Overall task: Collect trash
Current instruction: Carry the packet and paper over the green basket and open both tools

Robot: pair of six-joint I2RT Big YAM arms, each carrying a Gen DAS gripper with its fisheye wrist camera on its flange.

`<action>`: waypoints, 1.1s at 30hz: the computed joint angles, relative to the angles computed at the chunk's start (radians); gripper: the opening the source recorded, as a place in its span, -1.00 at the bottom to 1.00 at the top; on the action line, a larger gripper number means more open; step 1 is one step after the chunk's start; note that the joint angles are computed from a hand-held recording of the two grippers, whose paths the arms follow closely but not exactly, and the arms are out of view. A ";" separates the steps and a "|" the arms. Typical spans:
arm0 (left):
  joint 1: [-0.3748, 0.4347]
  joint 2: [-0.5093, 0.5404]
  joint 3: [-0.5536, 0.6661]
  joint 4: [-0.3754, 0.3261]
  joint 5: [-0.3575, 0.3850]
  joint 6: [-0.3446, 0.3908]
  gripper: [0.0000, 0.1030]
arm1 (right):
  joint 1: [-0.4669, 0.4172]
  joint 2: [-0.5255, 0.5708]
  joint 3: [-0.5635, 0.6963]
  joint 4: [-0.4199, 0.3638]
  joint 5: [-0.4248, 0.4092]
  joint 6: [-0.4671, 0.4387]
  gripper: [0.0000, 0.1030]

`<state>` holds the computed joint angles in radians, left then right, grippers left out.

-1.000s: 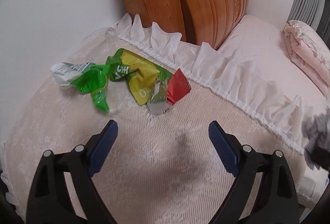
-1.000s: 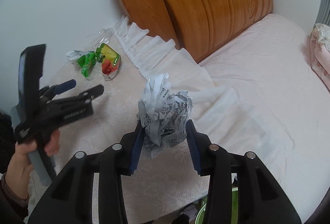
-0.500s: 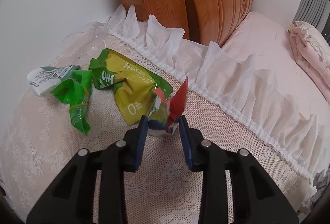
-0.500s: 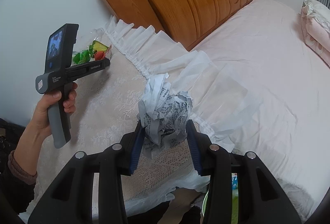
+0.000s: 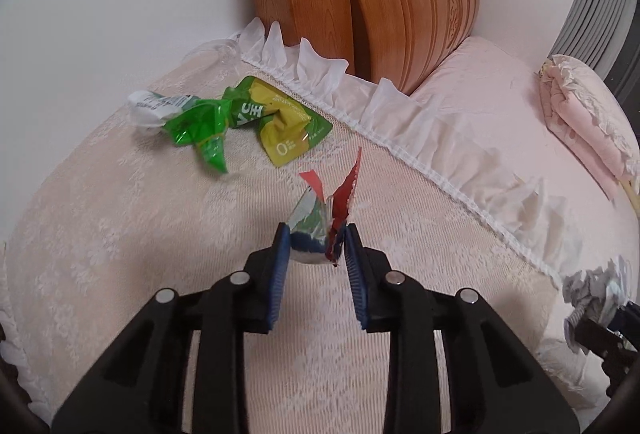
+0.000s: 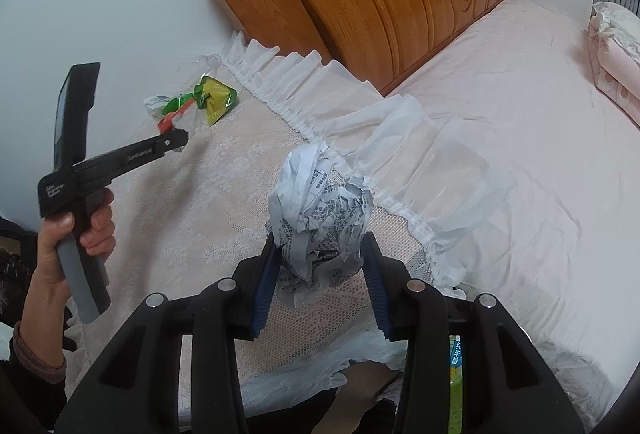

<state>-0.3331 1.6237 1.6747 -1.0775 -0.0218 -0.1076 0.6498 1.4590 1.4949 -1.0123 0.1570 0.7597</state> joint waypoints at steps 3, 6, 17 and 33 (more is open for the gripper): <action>-0.011 -0.099 -0.079 -0.030 -0.003 -0.028 -0.46 | 0.017 -0.020 -0.008 -0.009 0.002 -0.006 -0.18; -0.029 -0.195 -0.153 -0.060 0.004 -0.058 -0.46 | 0.033 -0.043 -0.021 -0.021 0.001 -0.017 -0.18; -0.181 -0.371 -0.303 -0.119 -0.038 -0.122 -0.46 | 0.071 -0.190 -0.166 -0.052 0.018 0.018 -0.18; -0.493 -0.157 -0.190 -0.153 0.035 -0.039 -0.46 | 0.042 -0.457 -0.400 -0.158 0.093 0.187 -0.18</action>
<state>-0.8263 1.4665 1.4850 -1.2303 0.0131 -0.1469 0.6923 1.0022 1.0947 -1.1706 0.2497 0.9464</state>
